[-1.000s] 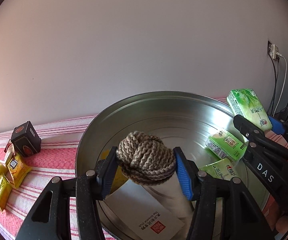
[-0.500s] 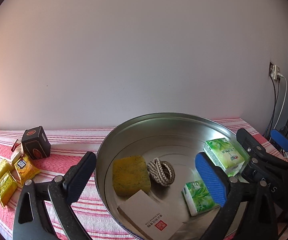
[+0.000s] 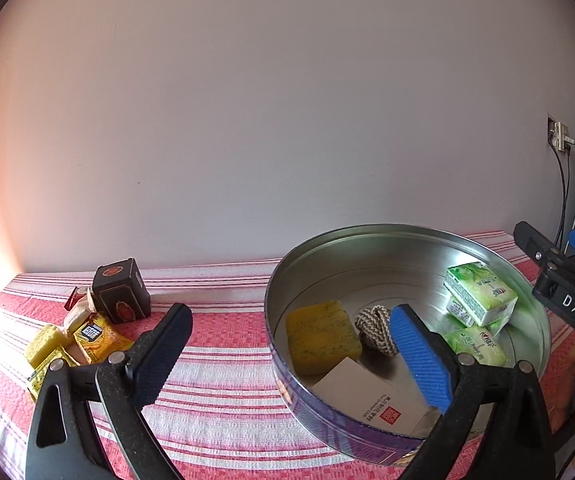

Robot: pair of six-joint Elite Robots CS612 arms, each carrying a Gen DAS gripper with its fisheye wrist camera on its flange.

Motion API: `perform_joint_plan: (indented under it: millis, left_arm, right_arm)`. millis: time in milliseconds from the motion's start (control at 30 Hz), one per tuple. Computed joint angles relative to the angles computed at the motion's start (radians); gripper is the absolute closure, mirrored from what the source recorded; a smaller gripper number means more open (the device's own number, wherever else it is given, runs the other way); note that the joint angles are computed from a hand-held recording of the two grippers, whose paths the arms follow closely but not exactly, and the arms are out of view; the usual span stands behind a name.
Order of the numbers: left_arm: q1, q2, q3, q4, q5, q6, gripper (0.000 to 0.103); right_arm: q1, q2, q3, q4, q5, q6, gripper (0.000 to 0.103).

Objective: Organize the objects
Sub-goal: 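Withdraw both tools from the tin toward the yellow biscuit packs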

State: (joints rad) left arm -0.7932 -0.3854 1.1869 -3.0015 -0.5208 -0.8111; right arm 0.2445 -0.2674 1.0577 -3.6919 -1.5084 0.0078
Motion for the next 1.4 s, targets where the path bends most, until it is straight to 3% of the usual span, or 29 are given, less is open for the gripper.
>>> perform_joint_plan:
  millis: [133,367,800,1000,1400]
  left_arm:
    - [-0.005,-0.013,0.037,0.043,0.060,-0.038,0.003]
    - [0.013,-0.023,0.089,0.014,0.039,-0.070,0.003]
    - [0.010,-0.065,0.203,-0.067,0.034,-0.069,0.003]
    - [0.021,-0.101,0.280,-0.070,0.009,-0.128,0.003]
    - [0.055,-0.182,0.452,-0.036,-0.046,-0.297,0.003]
  right_arm:
    - [0.002,0.001,0.003,-0.025,-0.053,0.048,0.002]
    - [0.010,-0.015,0.027,0.015,-0.094,0.116,0.002]
    - [0.045,-0.056,0.142,-0.107,-0.208,0.179,0.002]
    - [0.065,-0.074,0.183,-0.139,-0.204,0.168,0.001]
    - [0.124,-0.090,0.218,-0.114,-0.121,0.146,0.001]
